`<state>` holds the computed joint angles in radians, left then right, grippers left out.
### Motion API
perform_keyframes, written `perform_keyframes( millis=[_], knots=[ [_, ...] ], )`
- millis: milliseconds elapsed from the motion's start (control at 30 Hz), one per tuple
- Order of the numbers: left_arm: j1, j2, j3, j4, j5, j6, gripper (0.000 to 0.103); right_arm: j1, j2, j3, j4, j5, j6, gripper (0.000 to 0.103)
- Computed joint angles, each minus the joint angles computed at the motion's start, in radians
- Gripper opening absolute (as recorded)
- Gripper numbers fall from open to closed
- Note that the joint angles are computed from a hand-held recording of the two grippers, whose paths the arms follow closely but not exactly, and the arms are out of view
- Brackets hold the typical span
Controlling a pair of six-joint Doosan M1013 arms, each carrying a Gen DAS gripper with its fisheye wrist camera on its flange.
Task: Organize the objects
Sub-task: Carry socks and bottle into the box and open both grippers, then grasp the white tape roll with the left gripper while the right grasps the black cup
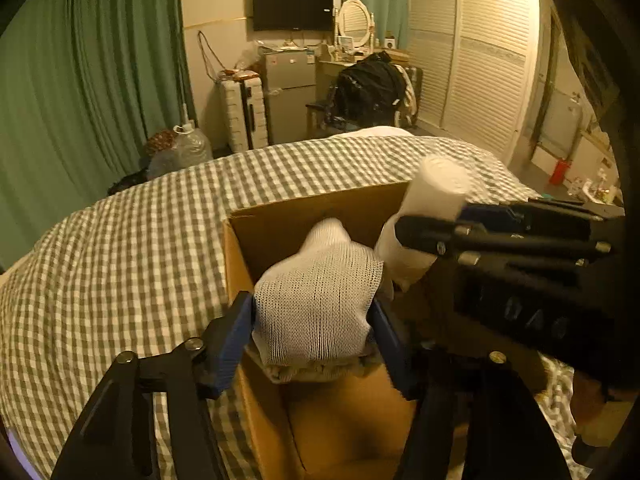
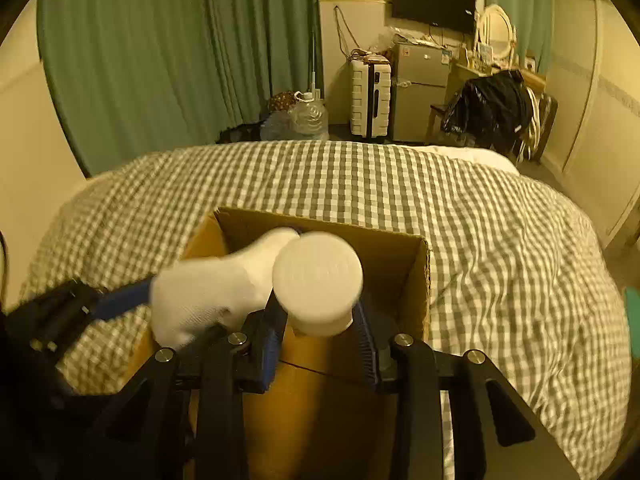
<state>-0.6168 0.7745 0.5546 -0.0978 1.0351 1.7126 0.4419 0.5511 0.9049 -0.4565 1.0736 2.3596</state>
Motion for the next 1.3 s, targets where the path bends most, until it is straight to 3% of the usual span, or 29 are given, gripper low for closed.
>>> perform_keyframes(
  millis=[33, 100, 133, 167, 400, 667, 933, 1300],
  knots=[
    [0.001, -0.01, 0.012, -0.011, -0.007, 0.004, 0.076, 0.0, -0.011, 0.01, 0.003, -0.013, 0.013, 0.036],
    [0.0, -0.049, 0.063, -0.011, -0.057, -0.004, 0.094, 0.007, -0.032, 0.027, -0.018, -0.033, 0.04, 0.051],
    [-0.001, -0.064, 0.081, -0.004, -0.076, -0.01, 0.096, 0.014, -0.041, 0.027, -0.046, -0.032, 0.059, 0.06],
    [-0.002, -0.078, 0.095, 0.007, -0.091, -0.02, 0.097, 0.021, -0.049, 0.031, -0.07, -0.03, 0.075, 0.062],
    [-0.002, -0.164, 0.139, 0.078, -0.1, -0.114, 0.098, 0.079, -0.107, 0.013, -0.209, 0.043, 0.123, 0.07],
    [-0.002, -0.312, 0.289, 0.14, -0.194, -0.169, 0.099, 0.182, -0.189, 0.034, -0.343, 0.144, 0.202, 0.071],
    [-0.01, -0.422, 0.445, 0.163, -0.228, -0.184, 0.099, 0.278, -0.234, 0.091, -0.392, 0.21, 0.261, 0.072],
    [-0.025, -0.464, 0.624, 0.194, -0.216, -0.21, 0.099, 0.311, -0.262, 0.247, -0.283, 0.197, 0.36, 0.072]
  ],
)
